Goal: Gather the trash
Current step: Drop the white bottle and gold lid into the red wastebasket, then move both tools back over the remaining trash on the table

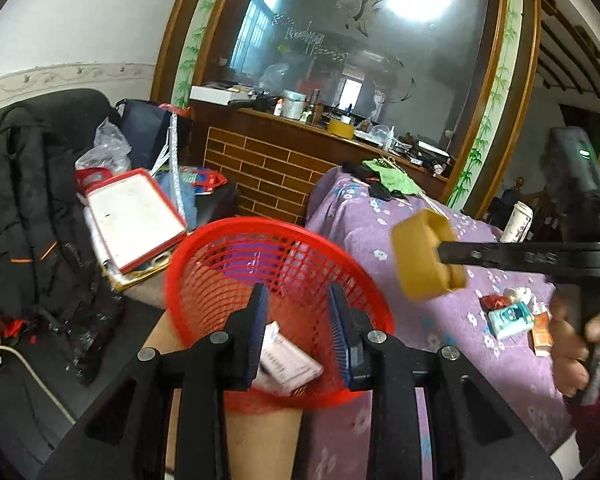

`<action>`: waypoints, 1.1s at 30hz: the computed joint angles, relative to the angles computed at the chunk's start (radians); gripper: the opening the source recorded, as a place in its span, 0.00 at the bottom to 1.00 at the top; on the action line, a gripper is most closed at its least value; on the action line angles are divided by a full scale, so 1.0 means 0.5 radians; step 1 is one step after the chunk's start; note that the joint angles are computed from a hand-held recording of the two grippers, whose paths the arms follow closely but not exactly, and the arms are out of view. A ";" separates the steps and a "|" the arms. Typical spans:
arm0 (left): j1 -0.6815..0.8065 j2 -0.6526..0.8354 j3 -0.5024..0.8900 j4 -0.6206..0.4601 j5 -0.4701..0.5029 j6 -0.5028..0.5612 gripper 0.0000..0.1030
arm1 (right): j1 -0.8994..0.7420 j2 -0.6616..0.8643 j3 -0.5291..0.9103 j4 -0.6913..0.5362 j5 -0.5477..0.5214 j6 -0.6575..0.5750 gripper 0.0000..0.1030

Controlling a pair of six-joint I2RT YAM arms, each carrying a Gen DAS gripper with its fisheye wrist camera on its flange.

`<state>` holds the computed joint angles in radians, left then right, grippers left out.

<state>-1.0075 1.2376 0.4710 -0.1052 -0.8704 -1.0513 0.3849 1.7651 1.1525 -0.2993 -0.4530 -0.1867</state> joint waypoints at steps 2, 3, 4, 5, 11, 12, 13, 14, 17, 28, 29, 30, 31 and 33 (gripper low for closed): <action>-0.037 -0.029 -0.017 -0.109 -0.058 -0.085 0.29 | 0.085 0.044 0.033 0.011 0.025 0.040 0.06; -0.072 -0.026 -0.033 -0.174 -0.111 -0.153 0.36 | 0.120 0.054 0.033 0.027 0.042 0.052 0.07; -0.126 0.000 -0.065 -0.256 -0.198 -0.305 0.42 | 0.167 0.077 0.046 0.040 0.073 0.052 0.07; -0.169 0.030 -0.122 -0.307 -0.238 -0.493 0.49 | 0.200 0.095 0.059 0.040 0.105 0.050 0.10; -0.341 0.075 -0.275 -0.411 -0.240 -0.975 0.51 | 0.241 0.192 0.109 0.041 0.150 0.045 0.33; -0.371 0.042 -0.278 -0.459 -0.264 -1.007 0.52 | 0.220 0.169 0.085 0.062 0.130 0.056 0.33; -0.386 0.009 -0.282 -0.490 -0.284 -1.014 0.52 | 0.198 0.135 0.049 0.088 0.129 0.069 0.33; -0.393 -0.036 -0.292 -0.507 -0.298 -0.997 0.53 | 0.178 0.103 0.017 0.105 0.126 0.071 0.33; -0.372 -0.170 -0.309 -0.557 -0.283 -0.906 0.56 | 0.123 0.034 -0.047 0.101 0.095 0.072 0.33; -0.551 -0.060 0.101 -1.204 -0.320 -0.951 0.64 | -0.135 -0.131 -0.180 0.004 -0.124 -0.012 0.33; -0.573 -0.022 0.151 -1.244 -0.336 -0.960 0.66 | -0.164 -0.157 -0.201 -0.003 -0.140 -0.033 0.33; -0.593 0.019 0.203 -1.280 -0.351 -0.968 0.68 | -0.188 -0.180 -0.220 -0.008 -0.150 -0.054 0.33; -0.610 0.046 0.239 -1.311 -0.363 -0.979 0.69 | -0.207 -0.202 -0.237 -0.016 -0.153 -0.075 0.33; -0.641 0.107 0.318 -1.342 -0.389 -0.979 0.71 | -0.267 -0.243 -0.275 -0.039 -0.160 -0.124 0.33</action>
